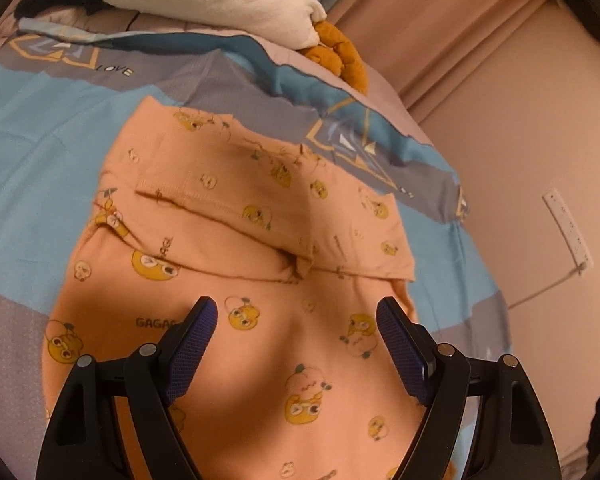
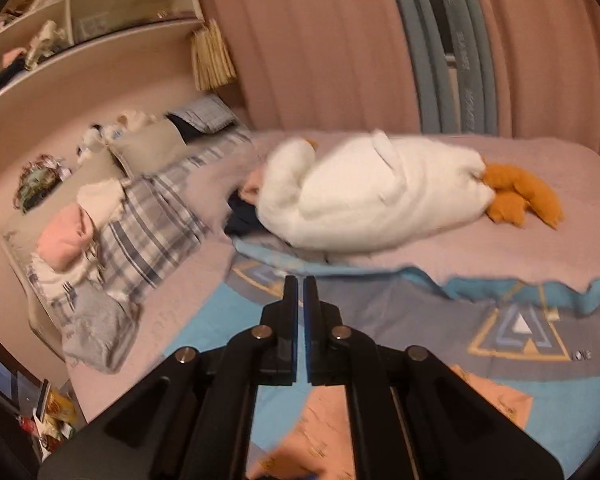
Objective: Fold small clothes
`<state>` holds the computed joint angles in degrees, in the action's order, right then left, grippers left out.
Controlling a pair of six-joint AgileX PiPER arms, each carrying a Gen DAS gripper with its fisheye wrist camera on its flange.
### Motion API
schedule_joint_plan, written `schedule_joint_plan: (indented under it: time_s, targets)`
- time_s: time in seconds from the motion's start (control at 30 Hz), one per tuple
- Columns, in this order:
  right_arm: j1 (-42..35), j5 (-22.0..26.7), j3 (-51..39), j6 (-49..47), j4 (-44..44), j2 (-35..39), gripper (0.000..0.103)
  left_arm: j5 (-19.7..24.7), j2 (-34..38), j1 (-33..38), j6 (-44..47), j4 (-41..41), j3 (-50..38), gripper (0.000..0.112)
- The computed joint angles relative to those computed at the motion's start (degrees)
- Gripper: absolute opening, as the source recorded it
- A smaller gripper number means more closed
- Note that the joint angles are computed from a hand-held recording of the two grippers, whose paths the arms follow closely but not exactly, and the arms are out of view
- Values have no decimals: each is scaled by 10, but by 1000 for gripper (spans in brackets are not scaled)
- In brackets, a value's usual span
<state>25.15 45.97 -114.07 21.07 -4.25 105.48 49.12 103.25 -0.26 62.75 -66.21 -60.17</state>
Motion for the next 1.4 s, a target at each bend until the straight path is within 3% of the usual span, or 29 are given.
schedule_joint_plan:
  time_s: [0.1,0.17,0.23,0.3,0.47,0.8,0.87,0.9,0.93,1.0,1.13,1.2,1.27,1.4]
  targets:
    - [-21,12,110,-36,3,-15,40,1,-3,22,11,6,15,81]
    - [-36,-6,182,-111,57,-7,46,8,-4,47,14,4,22,81]
    - [-36,-26,225,-152,85,23,45,5,-10,68,12,4,31,81]
    - [-15,-46,237,-156,55,66,43,5,-15,87,12,7,36,81]
    - [26,-59,177,-138,-42,167,42,-1,-27,117,16,29,40,81]
    - [61,40,40,-180,-115,258,44,28,-5,152,35,24,32,81]
    - [66,60,16,-182,-130,275,40,30,-2,152,30,25,27,81]
    - [67,61,10,-180,-134,279,27,32,-1,153,30,23,27,81]
    - [67,62,5,-175,-141,282,16,32,-2,155,31,22,28,81]
    - [61,62,-3,-170,-129,282,9,32,-4,157,30,24,30,81]
    - [38,12,45,-155,-73,229,8,42,-6,157,29,25,26,81]
    - [15,-23,75,-177,7,181,8,45,-12,149,32,25,26,81]
    - [-8,-7,59,-207,89,156,9,46,-18,139,31,24,27,81]
    - [-11,-24,46,-186,109,116,8,50,-39,110,41,7,39,81]
